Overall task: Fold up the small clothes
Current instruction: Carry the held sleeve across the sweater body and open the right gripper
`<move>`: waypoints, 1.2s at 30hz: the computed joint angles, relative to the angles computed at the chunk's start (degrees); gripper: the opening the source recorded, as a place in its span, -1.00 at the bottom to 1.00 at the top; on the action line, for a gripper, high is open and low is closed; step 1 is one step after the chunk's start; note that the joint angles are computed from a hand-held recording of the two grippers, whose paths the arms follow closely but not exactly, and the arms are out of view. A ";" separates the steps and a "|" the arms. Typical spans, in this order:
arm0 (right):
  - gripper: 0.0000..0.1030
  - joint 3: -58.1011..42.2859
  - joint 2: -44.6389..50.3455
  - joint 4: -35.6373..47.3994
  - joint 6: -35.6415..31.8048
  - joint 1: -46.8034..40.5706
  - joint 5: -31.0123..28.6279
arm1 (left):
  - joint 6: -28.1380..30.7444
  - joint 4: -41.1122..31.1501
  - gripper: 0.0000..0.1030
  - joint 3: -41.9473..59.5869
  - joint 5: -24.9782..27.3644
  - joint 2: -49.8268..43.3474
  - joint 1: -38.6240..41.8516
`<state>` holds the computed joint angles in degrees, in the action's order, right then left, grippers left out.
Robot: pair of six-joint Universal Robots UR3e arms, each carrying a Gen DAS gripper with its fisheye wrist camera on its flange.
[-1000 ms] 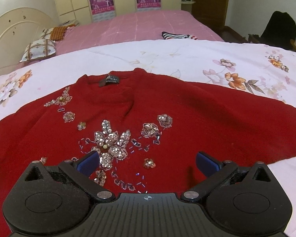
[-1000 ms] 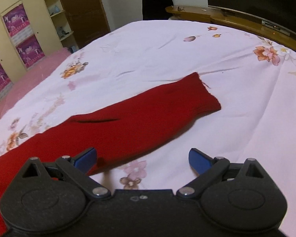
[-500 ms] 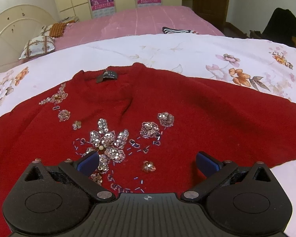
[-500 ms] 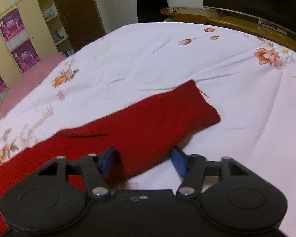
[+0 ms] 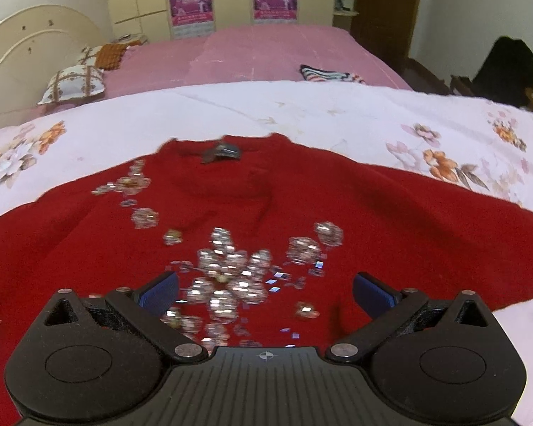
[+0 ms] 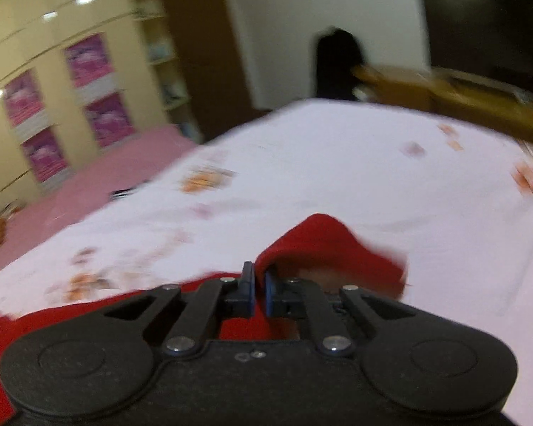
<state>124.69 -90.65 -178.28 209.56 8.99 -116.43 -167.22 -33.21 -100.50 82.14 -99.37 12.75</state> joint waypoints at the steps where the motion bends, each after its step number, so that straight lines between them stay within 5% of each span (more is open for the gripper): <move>1: -0.88 -3.44 2.32 0.12 -1.00 2.43 -0.01 | 0.23 0.03 1.00 -0.36 -0.44 0.69 1.21; 9: -0.88 -36.44 26.14 6.35 -4.13 18.98 8.59 | 3.88 -1.65 1.00 -2.27 -5.00 4.78 13.56; 14: -0.86 -59.70 43.08 17.79 -4.29 24.82 15.73 | 7.11 -6.89 1.00 -1.53 -11.53 5.48 22.33; 15: -0.81 -63.68 45.79 20.88 -4.83 25.43 16.54 | 7.65 -7.88 1.00 -1.34 -12.63 5.32 23.38; 17: -0.33 -70.71 50.10 27.45 -6.29 26.60 16.23 | 8.99 -9.70 1.00 -1.07 -14.22 5.07 24.74; 19: -0.10 -69.23 49.00 27.69 -6.69 26.73 16.11 | 10.46 -12.55 1.00 -0.30 -16.33 4.45 25.40; 23: -0.07 -59.99 42.64 22.94 -6.71 26.38 16.84 | 13.21 -16.24 1.00 -0.03 -19.70 4.43 24.94; 28: 0.04 -43.09 32.30 16.74 -5.35 26.35 10.36 | 16.13 -14.62 1.00 -5.02 -20.95 8.15 20.50; 33: 0.08 -33.14 27.34 12.46 -3.05 24.95 7.84 | 12.00 -4.73 1.00 -7.83 -14.25 6.28 11.79; 36: 0.11 -28.97 25.13 11.05 -1.92 24.87 5.98 | 10.18 -1.20 0.99 -9.37 -18.44 4.62 11.87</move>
<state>95.72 -65.53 -167.23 207.65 33.86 -110.45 -157.04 -34.41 -109.87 63.71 -94.75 24.63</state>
